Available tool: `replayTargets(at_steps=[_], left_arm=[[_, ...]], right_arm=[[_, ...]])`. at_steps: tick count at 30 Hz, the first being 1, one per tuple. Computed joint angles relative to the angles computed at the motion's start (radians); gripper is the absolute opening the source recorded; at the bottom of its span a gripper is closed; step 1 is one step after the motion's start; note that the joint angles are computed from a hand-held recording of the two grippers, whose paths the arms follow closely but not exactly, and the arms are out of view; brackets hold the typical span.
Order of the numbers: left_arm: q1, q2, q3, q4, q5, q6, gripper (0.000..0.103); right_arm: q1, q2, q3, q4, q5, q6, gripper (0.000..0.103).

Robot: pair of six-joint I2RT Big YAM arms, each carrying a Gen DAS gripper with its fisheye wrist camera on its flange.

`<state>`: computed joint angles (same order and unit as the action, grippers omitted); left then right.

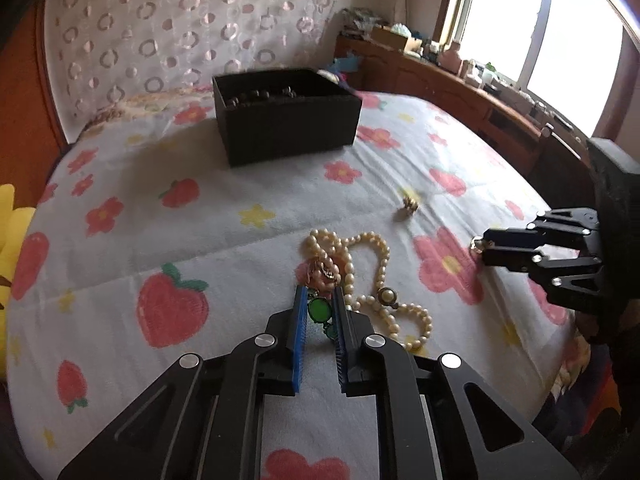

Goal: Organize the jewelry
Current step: 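Grasp the green-stone pendant with the left gripper while the right gripper grasps the gold ring, then carry the pendant and ring into the black box and open both grippers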

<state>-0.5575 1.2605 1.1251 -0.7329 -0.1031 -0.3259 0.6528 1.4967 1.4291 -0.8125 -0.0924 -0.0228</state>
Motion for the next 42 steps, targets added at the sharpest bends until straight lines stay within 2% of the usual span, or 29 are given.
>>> replayTargets(at_steps=[10, 17, 31, 42], left_arm=[[0.008, -0.086, 0.035, 0.016, -0.030, 0.027, 0.011], [0.015, -0.080, 0.100, 0.017, -0.050, 0.061, 0.011], [0.079, 0.101, 0.344, 0.022, -0.023, 0.161, 0.011], [0.145, 0.295, 0.525, -0.017, 0.016, 0.184, 0.011]], right_arm=[[-0.003, -0.008, -0.002, 0.005, 0.002, 0.013, 0.021], [-0.002, -0.019, 0.019, 0.021, 0.002, 0.015, 0.021], [-0.015, 0.067, 0.226, -0.008, 0.006, -0.046, 0.021], [-0.037, 0.246, 0.501, -0.068, -0.029, -0.079, 0.021]])
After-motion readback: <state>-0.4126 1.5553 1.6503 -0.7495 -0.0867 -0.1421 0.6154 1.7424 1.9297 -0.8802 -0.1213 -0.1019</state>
